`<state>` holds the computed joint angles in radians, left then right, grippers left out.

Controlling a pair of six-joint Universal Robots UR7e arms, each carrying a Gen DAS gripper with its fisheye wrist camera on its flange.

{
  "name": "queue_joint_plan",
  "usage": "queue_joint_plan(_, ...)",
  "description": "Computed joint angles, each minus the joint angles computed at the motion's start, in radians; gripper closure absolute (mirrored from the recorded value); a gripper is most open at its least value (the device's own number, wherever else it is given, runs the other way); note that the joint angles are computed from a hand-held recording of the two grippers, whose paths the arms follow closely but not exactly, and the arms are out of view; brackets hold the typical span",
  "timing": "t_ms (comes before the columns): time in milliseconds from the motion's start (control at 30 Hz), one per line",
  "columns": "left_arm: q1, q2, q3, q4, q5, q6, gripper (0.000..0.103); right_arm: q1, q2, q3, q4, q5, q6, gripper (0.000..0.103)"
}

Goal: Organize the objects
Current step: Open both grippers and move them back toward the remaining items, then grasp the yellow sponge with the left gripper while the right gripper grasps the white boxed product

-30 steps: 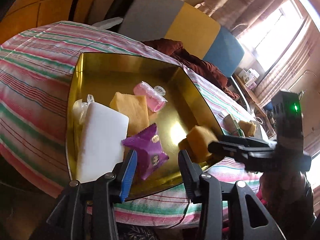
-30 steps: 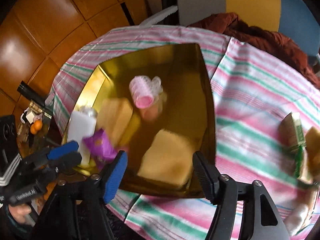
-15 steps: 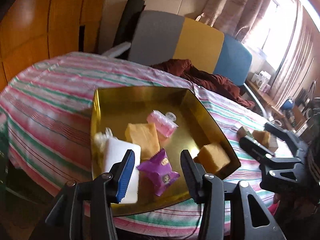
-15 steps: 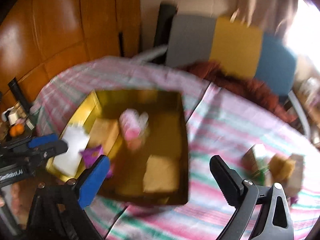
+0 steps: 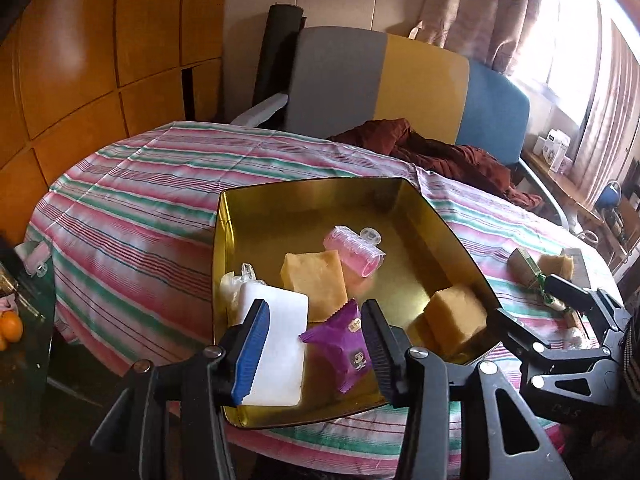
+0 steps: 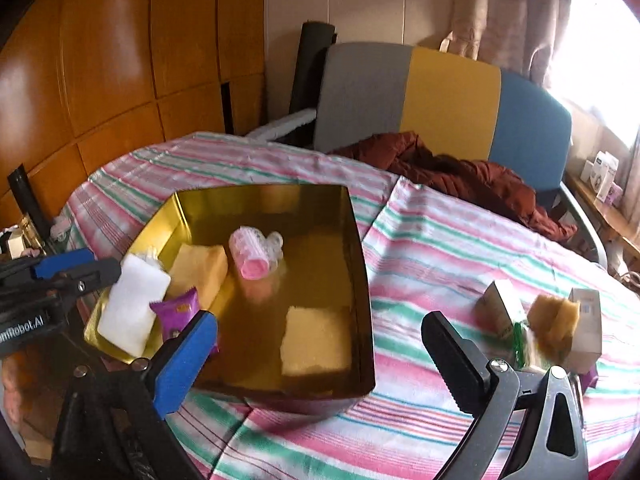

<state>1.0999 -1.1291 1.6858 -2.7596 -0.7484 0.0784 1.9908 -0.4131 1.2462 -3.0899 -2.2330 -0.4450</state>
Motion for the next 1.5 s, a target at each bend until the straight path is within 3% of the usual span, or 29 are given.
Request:
queue_joint_plan(67, -0.002, 0.001, -0.001, 0.01, 0.002, 0.002, 0.055, -0.005, -0.01, 0.014, 0.012, 0.018, 0.021, 0.007)
queue_joint_plan(367, -0.007, 0.007, -0.005, 0.08, -0.037, -0.002, 0.055, -0.028, -0.046, 0.042, 0.037, 0.053, 0.099, 0.005)
queue_joint_plan(800, -0.004, 0.019, -0.031, 0.169, -0.139, -0.007, 0.049, -0.081, -0.123, 0.091, 0.001, 0.019, 0.199, 0.004)
queue_joint_plan(1100, -0.02, 0.043, -0.054, 0.225, -0.19, 0.016, 0.049, -0.132, -0.222, 0.146, -0.043, -0.058, 0.237, 0.004)
queue_joint_plan(1500, -0.064, 0.136, -0.154, 0.282, -0.254, 0.088, 0.049, -0.254, -0.346, 0.174, -0.17, -0.133, 0.357, 0.001)
